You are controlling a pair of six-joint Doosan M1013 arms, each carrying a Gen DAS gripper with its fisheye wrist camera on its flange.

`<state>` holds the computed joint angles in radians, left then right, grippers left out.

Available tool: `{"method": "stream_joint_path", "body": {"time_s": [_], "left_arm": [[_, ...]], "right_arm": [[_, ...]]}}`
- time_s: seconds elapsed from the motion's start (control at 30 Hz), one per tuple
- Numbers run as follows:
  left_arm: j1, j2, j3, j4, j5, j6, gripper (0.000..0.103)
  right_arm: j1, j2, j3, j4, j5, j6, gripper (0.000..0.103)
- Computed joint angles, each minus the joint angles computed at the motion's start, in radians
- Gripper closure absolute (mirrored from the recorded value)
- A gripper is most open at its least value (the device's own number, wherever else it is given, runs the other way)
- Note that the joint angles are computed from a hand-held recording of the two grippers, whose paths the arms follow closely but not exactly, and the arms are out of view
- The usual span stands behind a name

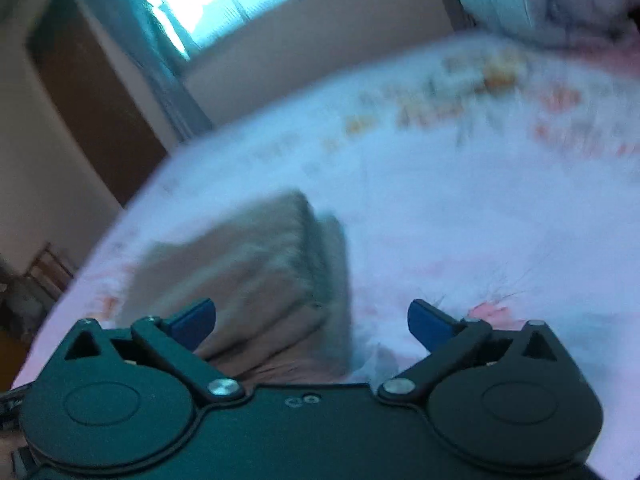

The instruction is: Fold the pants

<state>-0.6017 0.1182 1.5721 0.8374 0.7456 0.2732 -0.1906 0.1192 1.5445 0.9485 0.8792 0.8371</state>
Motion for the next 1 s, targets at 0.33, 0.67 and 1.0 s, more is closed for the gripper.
{"method": "stream_joint_path", "body": {"time_s": [0.33,0.67,1.0], "left_arm": [[-0.297,-0.098,0.083,0.301,0.314,-0.33,0.0],[-0.474,-0.132,0.13,0.279,0.381,-0.344,0.0],[-0.54,-0.125,0.132,0.366,0.43,-0.338,0.0]], "right_arm": [[-0.092,-0.335,0.329,0.247,-0.078,-0.489,0.006],[-0.151,-0.489,0.457,0.217,-0.032,-0.531,0.006],[-0.121,-0.543,0.501,0.265,-0.075,-0.622,0.006]]}}
